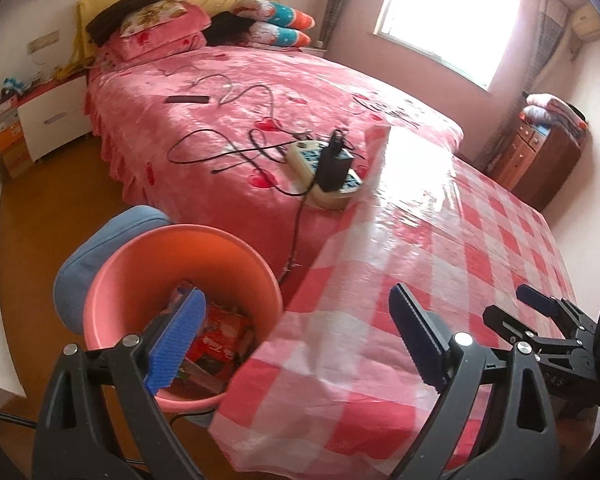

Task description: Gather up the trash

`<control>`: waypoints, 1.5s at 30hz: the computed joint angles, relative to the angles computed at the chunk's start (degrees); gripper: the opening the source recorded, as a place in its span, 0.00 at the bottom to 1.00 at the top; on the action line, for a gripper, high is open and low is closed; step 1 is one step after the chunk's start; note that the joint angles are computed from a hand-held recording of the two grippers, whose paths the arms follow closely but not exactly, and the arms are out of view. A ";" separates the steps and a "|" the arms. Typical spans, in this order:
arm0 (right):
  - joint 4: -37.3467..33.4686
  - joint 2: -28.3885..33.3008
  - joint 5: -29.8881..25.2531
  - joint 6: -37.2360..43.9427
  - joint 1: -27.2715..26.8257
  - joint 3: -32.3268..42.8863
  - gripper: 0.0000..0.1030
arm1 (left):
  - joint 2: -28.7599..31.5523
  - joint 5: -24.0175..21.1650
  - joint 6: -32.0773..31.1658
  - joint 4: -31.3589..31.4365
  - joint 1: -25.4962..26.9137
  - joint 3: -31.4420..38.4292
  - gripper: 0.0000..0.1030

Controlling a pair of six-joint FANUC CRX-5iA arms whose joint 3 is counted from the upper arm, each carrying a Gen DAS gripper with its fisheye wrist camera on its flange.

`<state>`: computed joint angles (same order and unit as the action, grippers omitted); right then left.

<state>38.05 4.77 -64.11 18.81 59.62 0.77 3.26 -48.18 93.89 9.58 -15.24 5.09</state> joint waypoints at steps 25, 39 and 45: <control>5.06 -9.93 -2.61 -9.38 -0.23 -11.87 0.90 | 5.75 -4.16 1.57 -5.29 -10.28 9.48 0.91; 7.16 -15.64 -5.98 -15.02 -0.16 -17.86 0.90 | 10.14 -5.98 2.20 -7.74 -15.66 16.07 0.91; 8.03 -17.89 -8.00 -16.99 -0.34 -19.91 0.90 | 12.78 -6.83 2.80 -8.02 -17.76 19.32 0.91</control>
